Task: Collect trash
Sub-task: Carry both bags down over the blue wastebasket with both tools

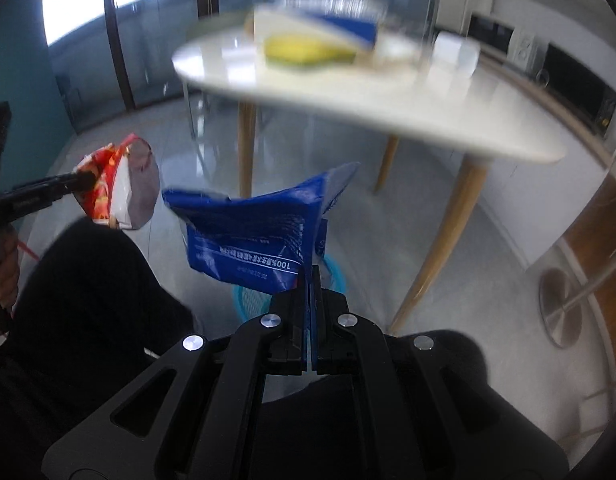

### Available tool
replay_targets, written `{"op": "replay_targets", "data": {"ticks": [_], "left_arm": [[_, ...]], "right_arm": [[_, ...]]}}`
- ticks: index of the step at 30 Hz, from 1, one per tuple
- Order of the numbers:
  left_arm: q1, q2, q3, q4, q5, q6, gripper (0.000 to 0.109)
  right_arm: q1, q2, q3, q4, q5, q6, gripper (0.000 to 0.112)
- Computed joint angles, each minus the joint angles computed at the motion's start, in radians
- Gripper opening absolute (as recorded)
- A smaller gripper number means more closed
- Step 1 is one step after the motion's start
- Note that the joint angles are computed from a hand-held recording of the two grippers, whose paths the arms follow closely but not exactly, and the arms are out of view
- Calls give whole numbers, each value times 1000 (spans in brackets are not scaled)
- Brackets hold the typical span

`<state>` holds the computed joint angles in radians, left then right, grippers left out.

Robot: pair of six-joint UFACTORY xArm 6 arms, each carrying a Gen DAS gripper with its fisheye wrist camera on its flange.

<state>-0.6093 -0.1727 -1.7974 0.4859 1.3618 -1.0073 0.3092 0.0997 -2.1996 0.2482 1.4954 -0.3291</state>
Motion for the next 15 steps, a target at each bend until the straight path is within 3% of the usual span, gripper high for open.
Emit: {"op": "replay_targets", "data": {"ticks": [4,9,15], "left_arm": [[79,-30,119,-132,-93,-25,21],[135,-7,183,-209,-155,-25,21],[185,81,163,-238,-192,-50,21]], "right_arm": [[41,65,0,-15,5,95,0],[87,61,121,-100,-73,163,0],[84,185,18,-167,9,264,0]]}}
